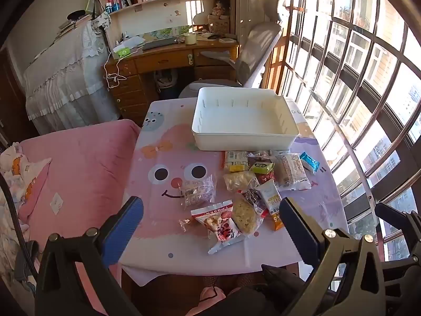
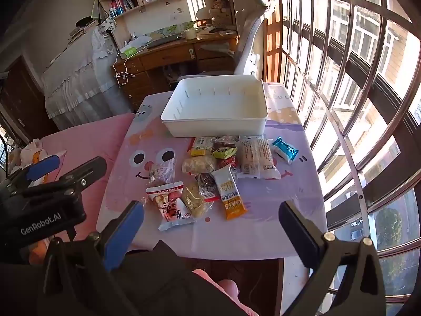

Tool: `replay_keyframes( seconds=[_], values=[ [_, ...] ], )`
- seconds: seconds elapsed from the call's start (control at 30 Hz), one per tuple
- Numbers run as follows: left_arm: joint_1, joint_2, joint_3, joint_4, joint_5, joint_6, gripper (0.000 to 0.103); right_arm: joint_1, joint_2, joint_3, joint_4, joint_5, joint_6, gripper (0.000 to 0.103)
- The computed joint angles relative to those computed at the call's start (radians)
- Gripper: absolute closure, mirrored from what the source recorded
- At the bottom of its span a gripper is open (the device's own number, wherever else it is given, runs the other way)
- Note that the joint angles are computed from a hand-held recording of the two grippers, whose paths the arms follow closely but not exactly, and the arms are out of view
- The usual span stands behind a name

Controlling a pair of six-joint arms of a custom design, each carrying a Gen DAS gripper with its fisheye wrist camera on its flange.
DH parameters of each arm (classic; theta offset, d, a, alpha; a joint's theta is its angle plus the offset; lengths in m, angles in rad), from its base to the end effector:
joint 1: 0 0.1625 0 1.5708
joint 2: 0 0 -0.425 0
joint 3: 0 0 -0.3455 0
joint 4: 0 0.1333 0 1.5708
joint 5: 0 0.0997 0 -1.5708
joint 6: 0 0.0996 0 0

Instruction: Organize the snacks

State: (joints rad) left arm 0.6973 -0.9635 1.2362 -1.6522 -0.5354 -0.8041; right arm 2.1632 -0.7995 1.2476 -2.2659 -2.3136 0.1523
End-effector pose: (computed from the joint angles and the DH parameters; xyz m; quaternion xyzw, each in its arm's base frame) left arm -0.3680 -0.5939 0.3496 0.0772 0.8628 -0.3110 0.3910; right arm 0.4580 -0.5624 0.2708 0.1582 -0.9122 0.2379 0.2937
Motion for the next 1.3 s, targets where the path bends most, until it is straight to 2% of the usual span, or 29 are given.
replay_keyframes(
  seconds=[0.93, 1.13, 1.3],
  values=[
    [0.001, 0.001, 0.004, -0.003, -0.005, 0.0, 0.0, -0.014, -0.009, -0.012, 0.042, 0.01, 0.01, 0.0],
    [0.0, 0.003, 0.003, -0.006, 0.0, -0.003, 0.0, 0.006, 0.009, -0.058, 0.091, 0.007, 0.04, 0.0],
    [-0.012, -0.014, 0.015, 0.004, 0.011, -0.02, 0.0, -0.014, -0.019, 0.001, 0.036, 0.014, 0.008, 0.0]
  ],
)
